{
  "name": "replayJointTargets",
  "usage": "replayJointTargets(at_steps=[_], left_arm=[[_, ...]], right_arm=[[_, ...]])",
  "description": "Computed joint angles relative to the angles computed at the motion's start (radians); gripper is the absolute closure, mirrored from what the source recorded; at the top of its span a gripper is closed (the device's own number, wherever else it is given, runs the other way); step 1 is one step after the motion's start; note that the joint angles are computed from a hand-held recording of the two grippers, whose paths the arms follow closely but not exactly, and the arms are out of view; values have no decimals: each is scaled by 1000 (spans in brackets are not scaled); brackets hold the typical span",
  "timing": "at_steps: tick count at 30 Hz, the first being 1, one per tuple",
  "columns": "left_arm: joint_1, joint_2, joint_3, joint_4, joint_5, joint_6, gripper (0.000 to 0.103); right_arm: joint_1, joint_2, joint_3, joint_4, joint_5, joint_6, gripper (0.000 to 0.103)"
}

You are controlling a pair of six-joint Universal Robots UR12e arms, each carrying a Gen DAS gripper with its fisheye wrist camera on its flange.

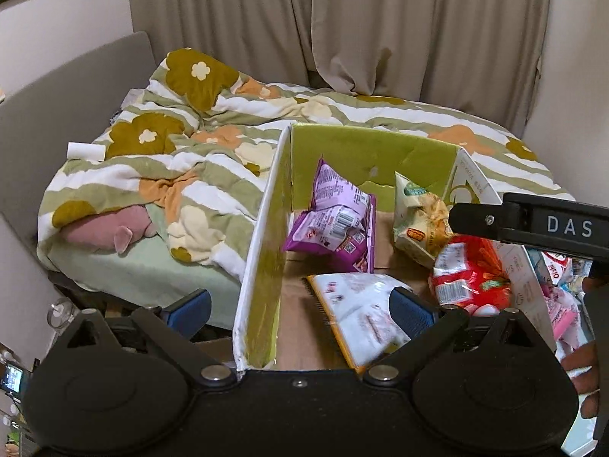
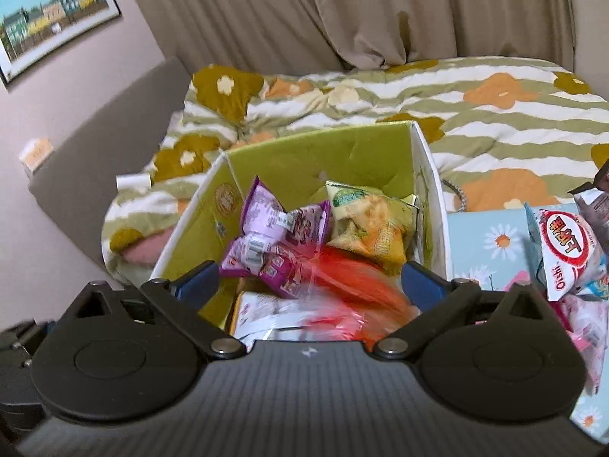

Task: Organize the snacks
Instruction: 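Carry both bags over the yellow box and release them inside, then move both open grippers back to the snack pile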

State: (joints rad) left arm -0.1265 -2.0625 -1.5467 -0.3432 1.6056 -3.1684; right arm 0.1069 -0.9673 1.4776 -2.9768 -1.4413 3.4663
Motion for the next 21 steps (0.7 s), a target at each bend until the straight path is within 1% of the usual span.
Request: replayJointTargets(at_steps=[2, 5, 7, 11, 15, 17, 21], left_arm=[[0, -1, -2, 0, -3, 0, 2], [-1, 1, -3, 1, -8, 2, 2], [-2, 2, -5, 7, -9, 6, 2], [0, 8, -9, 17, -17, 13, 2], [1, 19, -21, 43, -21, 19, 2], [2, 25, -28, 61, -28, 23, 2], [5, 35, -39, 88, -66, 50, 2]], right_arm=[[3, -1, 6, -14, -13, -31, 0], [7, -4, 9, -11, -32, -68, 0], [8, -5, 9, -9, -36, -78, 0], [9, -13, 13, -2, -36, -90, 0], [6, -30, 23, 2, -38, -82, 0], [8, -40, 33, -7, -53, -82, 0], [10, -69, 62, -24, -99, -76, 0]])
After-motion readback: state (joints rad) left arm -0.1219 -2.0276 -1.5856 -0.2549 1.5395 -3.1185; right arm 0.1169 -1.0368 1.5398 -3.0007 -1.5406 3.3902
